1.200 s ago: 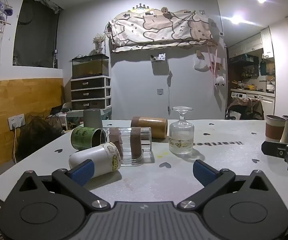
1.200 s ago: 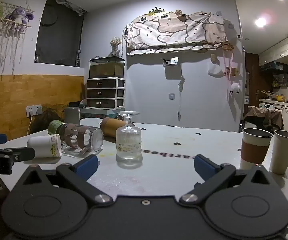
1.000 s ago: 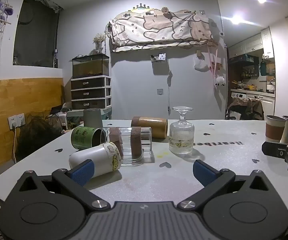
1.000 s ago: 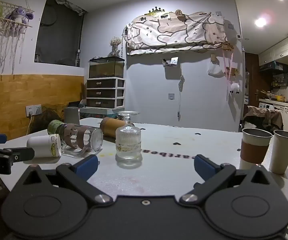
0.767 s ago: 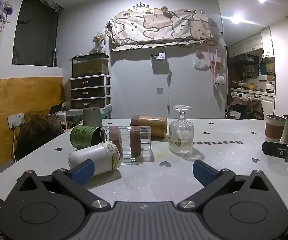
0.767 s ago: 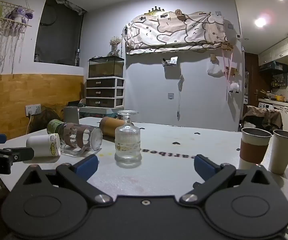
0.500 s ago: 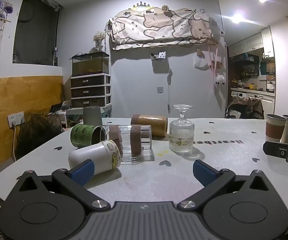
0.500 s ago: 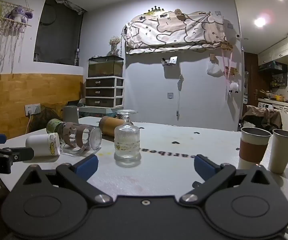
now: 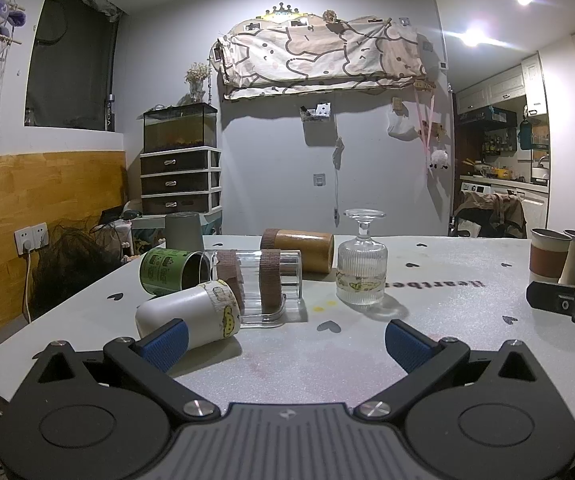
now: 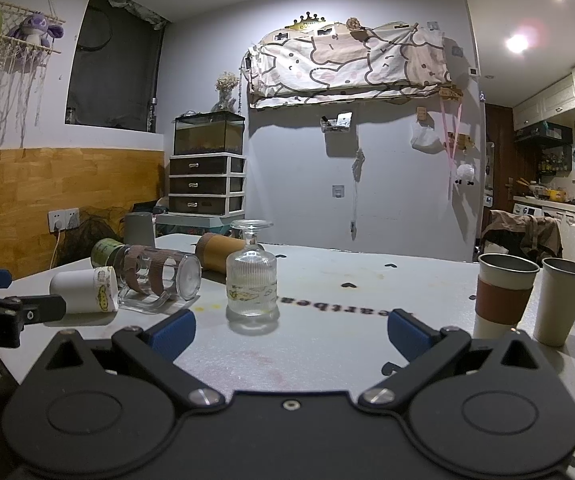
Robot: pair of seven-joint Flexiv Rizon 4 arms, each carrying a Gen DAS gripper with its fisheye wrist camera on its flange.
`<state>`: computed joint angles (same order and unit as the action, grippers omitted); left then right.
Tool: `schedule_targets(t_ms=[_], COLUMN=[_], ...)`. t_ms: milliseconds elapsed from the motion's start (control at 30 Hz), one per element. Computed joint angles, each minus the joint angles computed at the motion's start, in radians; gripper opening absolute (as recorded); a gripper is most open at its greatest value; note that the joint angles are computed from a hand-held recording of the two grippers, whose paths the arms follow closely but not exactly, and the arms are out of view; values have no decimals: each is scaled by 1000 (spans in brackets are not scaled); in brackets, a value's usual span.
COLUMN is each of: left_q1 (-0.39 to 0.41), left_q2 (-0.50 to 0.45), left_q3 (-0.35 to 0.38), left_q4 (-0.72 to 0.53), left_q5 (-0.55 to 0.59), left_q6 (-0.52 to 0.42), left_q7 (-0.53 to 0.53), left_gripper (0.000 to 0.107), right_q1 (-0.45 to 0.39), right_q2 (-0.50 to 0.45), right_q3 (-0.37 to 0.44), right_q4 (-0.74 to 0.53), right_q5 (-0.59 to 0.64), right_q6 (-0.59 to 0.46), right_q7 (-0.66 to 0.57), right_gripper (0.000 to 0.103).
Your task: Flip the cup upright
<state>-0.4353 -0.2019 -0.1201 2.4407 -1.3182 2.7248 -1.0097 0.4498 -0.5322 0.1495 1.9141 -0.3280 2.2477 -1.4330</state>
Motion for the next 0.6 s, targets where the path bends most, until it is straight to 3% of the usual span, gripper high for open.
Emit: schedule_targets(t_ms=[600], left_q1=[-3], left_q2=[1], left_q3=[-2], left_q4=[5], left_q5=[-3], left_q6=[1], left_q7=[-6], left_gripper=[103], right_q1=[-1], right_q2=[1], right_q3=[1], right_q4=[1], right_q5=[-1], right_q6=[0], right_q7=[0], right_gripper=[103])
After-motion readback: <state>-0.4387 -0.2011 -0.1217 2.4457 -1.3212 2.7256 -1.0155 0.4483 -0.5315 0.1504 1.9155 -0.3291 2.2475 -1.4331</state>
